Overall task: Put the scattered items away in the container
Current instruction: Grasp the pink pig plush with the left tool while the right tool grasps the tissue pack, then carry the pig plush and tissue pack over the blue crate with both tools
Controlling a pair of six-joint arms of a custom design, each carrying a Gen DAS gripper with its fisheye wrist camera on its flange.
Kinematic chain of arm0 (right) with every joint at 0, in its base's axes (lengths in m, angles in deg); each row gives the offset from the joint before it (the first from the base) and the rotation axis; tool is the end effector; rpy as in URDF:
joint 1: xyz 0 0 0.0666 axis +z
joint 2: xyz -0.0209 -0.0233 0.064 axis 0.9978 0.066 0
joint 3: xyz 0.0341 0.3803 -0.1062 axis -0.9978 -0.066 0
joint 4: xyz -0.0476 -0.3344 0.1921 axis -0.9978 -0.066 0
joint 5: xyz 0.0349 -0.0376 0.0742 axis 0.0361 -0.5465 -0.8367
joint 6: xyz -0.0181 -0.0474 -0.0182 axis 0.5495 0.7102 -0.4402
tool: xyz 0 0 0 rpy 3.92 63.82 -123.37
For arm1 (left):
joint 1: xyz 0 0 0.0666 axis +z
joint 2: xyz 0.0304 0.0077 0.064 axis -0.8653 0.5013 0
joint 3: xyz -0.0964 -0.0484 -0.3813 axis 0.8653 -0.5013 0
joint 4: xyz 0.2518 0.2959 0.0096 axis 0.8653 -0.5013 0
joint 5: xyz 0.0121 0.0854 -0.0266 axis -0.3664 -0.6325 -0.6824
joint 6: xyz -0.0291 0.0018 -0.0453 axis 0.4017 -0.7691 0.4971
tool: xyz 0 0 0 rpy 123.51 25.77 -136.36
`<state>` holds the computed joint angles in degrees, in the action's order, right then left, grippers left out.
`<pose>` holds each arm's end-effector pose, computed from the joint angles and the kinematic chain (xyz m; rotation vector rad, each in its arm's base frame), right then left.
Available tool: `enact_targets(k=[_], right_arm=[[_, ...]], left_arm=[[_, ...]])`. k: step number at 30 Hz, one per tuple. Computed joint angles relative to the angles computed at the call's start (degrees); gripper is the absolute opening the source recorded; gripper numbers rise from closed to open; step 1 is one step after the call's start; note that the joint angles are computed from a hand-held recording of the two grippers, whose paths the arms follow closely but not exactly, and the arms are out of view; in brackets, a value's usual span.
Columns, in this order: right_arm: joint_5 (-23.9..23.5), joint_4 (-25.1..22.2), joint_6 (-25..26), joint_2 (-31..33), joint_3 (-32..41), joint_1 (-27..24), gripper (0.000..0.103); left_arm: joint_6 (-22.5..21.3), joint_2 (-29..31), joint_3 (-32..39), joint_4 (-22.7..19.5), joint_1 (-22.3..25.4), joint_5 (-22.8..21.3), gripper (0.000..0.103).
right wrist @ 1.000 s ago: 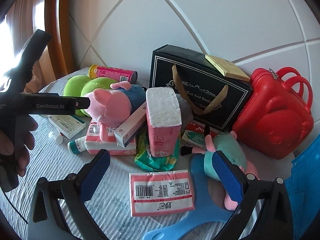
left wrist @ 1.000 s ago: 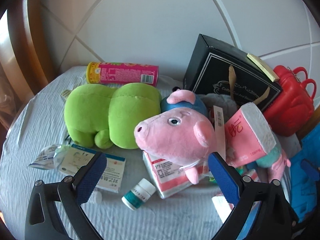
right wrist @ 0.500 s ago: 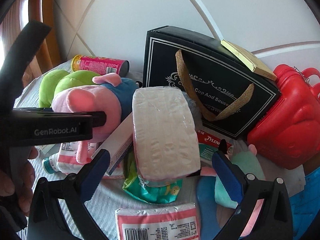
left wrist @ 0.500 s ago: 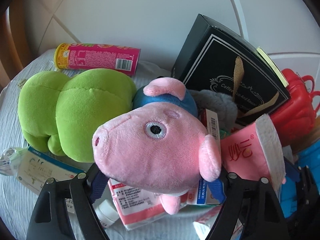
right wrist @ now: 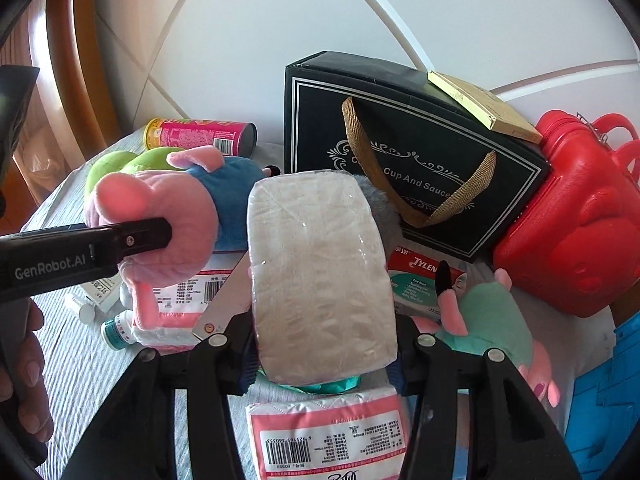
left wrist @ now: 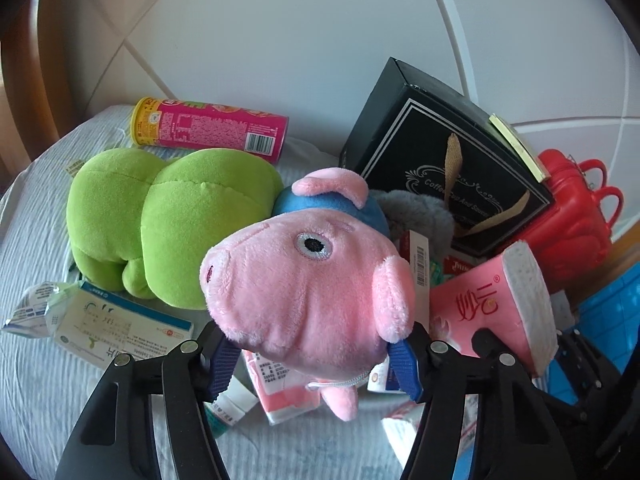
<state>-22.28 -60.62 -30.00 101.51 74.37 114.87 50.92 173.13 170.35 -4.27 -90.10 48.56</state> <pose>0.3884 0.2017 0.4531 -0.2904 2.4640 -0.0254 0.4422 -0.2588 0.4222 0.0339 2.5725 -0.4411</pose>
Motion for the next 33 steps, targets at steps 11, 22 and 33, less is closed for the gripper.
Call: enact_targets(k=[11, 22, 33], right_arm=[[1.68, -7.73, -6.28, -7.12, 1.06, 4.47, 0.048], [9.8, -22.58, -18.33, -13.89, 7.76, 17.41, 0.048], [18.16, -34.36, -35.91, -16.44, 10.62, 34.81, 0.048]], left_arm=[[1.72, -9.15, -3.82, -3.77, -1.05, -0.78, 0.064], [1.86, -20.81, -4.61, -12.69, -3.1, -2.38, 0.064], [-0.49, -28.27, -3.16, -19.83, -6.37, -3.24, 0.064]])
